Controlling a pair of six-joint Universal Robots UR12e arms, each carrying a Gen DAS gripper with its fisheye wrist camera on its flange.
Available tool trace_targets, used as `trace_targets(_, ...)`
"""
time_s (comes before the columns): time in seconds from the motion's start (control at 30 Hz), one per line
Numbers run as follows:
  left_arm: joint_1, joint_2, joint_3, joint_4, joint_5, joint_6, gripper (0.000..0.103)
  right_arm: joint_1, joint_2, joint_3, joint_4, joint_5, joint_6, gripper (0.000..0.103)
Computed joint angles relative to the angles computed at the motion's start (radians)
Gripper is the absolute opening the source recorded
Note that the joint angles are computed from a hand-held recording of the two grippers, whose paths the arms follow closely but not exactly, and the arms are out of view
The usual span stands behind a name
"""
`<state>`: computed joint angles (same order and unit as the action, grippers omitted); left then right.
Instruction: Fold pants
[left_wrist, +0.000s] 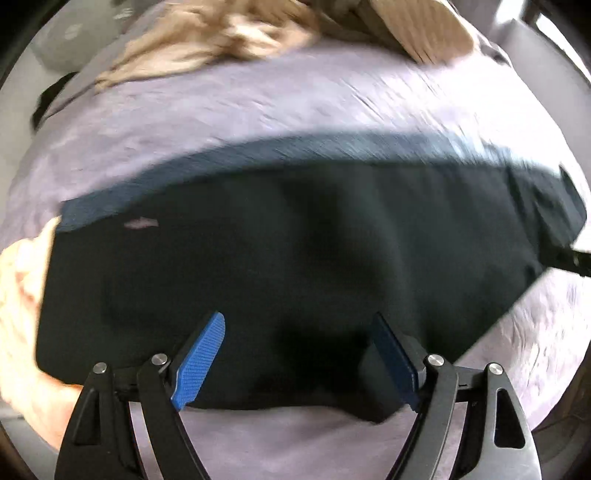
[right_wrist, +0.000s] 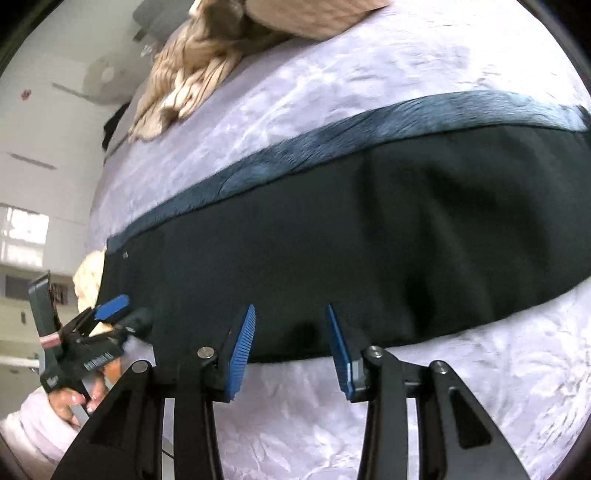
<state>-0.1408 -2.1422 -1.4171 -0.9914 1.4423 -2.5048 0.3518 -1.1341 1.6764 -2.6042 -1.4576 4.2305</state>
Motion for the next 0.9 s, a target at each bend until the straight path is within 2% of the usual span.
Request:
trace_targets(0.07,-0.012,-0.003,-0.026,0.003,0.043,0.021,0.084,0.003,0.019,-0.023,0.07,0.044,-0.015,0.045)
trace_targets(0.13,-0.008,0.019,-0.082,0.088,0.042,0.047,0.085,0.011,0.035,-0.039,0.134,0.063,-0.041,0.045)
trace_targets(0.17,-0.008,0.024,-0.087,0.091,0.045,0.055,0.085,0.013,0.033,-0.033,0.15,0.086,-0.032,0.044)
trace_targets(0.2,-0.007,0.028,-0.084,0.077,0.048,0.056,0.085,0.018,0.027,-0.023,0.142,0.084,-0.016,0.044)
trace_targets(0.33,-0.001,0.047,-0.059,-0.001,0.044,0.039,0.085,0.035,-0.03,0.049,0.009,0.06,0.072,0.045)
trace_targets(0.43,-0.001,0.06,-0.053,-0.021,0.049,0.046,0.085,0.041,-0.06,0.072,0.013,0.052,0.123,0.046)
trace_targets(0.53,-0.006,0.065,-0.031,-0.072,0.025,0.037,0.085,0.047,-0.093,0.116,-0.023,0.021,0.212,0.046)
trace_targets(0.63,-0.022,0.077,-0.035,-0.102,0.017,0.049,0.085,0.05,-0.122,0.162,-0.067,-0.014,0.298,0.046)
trace_targets(0.7,-0.036,0.056,-0.003,-0.118,0.02,0.067,0.085,0.048,-0.142,0.195,-0.094,-0.04,0.348,0.046)
trace_targets(0.9,-0.09,0.06,0.005,-0.135,0.015,0.103,0.085,0.04,-0.213,0.292,-0.141,-0.102,0.414,0.046)
